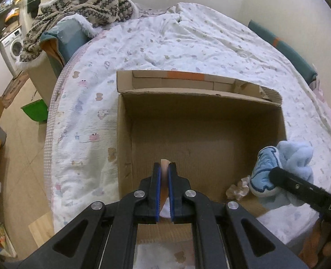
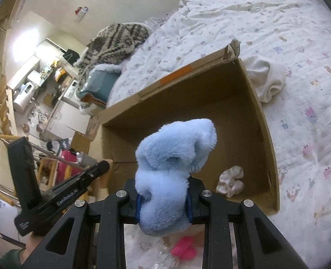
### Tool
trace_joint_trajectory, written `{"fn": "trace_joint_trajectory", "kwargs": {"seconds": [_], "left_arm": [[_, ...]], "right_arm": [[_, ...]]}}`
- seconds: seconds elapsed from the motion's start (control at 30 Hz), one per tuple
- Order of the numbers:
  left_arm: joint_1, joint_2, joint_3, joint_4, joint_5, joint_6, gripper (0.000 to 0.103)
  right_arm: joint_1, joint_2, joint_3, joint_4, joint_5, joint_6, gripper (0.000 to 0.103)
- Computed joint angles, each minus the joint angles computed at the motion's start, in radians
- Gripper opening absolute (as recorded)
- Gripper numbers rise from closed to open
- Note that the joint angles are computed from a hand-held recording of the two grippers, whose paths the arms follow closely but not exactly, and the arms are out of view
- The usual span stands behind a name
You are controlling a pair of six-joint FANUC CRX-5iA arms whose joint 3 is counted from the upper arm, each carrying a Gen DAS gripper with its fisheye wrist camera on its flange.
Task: Organize soft objects
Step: 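Carry the plush and tube into the box and open both grippers, then move both open grippers back to the remaining items beside the box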
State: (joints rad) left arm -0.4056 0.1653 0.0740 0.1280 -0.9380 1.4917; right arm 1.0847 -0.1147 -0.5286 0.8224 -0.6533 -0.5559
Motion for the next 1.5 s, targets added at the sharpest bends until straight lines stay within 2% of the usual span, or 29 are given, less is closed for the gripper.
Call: {"fn": "trace_joint_trajectory", "kwargs": {"seconds": [0.07,0.17,0.3,0.4,0.47,0.53,0.67,0.8,0.87,0.93,1.0,1.07,1.1,1.13,1.2,1.23,1.27,1.33,1.5], "left_arm": [[-0.007,0.009,-0.003,-0.015,0.015,0.008,0.006],[-0.041,-0.002,-0.016,-0.121,0.078,0.043,0.006],[-0.038,0.021,-0.019,-0.087,0.081,0.020,0.006],[-0.031,0.027,-0.037,-0.049,0.095,-0.016,0.006],[-0.025,0.041,-0.038,-0.018,0.075,-0.033,0.006],[-0.026,0.048,-0.035,-0.020,0.067,-0.012,0.006],[-0.035,0.048,-0.038,-0.037,0.080,-0.005,0.006],[-0.042,0.046,-0.045,-0.043,0.091,0.003,0.008],[-0.046,0.047,-0.041,-0.059,0.087,0.013,0.012],[-0.049,0.049,-0.035,-0.068,0.078,0.015,0.012],[-0.048,0.049,-0.034,-0.071,0.077,0.018,0.012],[-0.047,0.047,-0.035,-0.069,0.078,0.021,0.018],[-0.047,0.046,-0.035,-0.071,0.079,0.025,0.020],[-0.048,0.044,-0.035,-0.075,0.079,0.029,0.025],[-0.060,0.038,-0.027,-0.124,0.085,0.059,0.038],[-0.068,0.037,-0.020,-0.153,0.086,0.076,0.053],[-0.076,0.034,-0.016,-0.180,0.091,0.093,0.063],[-0.072,0.029,-0.027,-0.155,0.101,0.070,0.066],[-0.078,0.029,-0.023,-0.173,0.098,0.072,0.066]], "right_arm": [[-0.010,0.016,-0.001,-0.024,0.014,0.021,0.030],[-0.015,0.043,0.010,-0.069,0.012,0.072,0.032],[-0.026,0.064,0.009,-0.067,0.017,0.053,0.032],[-0.027,0.087,0.037,-0.101,-0.010,0.115,0.032],[-0.026,0.107,0.069,-0.155,-0.039,0.183,0.032],[-0.016,0.136,0.117,-0.211,-0.110,0.267,0.032],[-0.015,0.157,0.151,-0.258,-0.151,0.346,0.033],[-0.017,0.158,0.154,-0.275,-0.156,0.358,0.036],[-0.020,0.156,0.151,-0.260,-0.155,0.334,0.041],[-0.020,0.144,0.133,-0.229,-0.142,0.298,0.042],[-0.017,0.135,0.118,-0.203,-0.139,0.265,0.048],[-0.015,0.130,0.113,-0.193,-0.148,0.243,0.053],[-0.016,0.126,0.108,-0.190,-0.144,0.231,0.063],[-0.018,0.120,0.101,-0.182,-0.139,0.213,0.069],[-0.017,0.105,0.077,-0.140,-0.119,0.178,0.077],[-0.014,0.107,0.081,-0.133,-0.130,0.188,0.079],[-0.009,0.113,0.091,-0.129,-0.153,0.197,0.083],[0.003,0.126,0.108,-0.117,-0.215,0.192,0.090],[-0.016,0.092,0.069,-0.120,-0.152,0.138,0.090]]}}
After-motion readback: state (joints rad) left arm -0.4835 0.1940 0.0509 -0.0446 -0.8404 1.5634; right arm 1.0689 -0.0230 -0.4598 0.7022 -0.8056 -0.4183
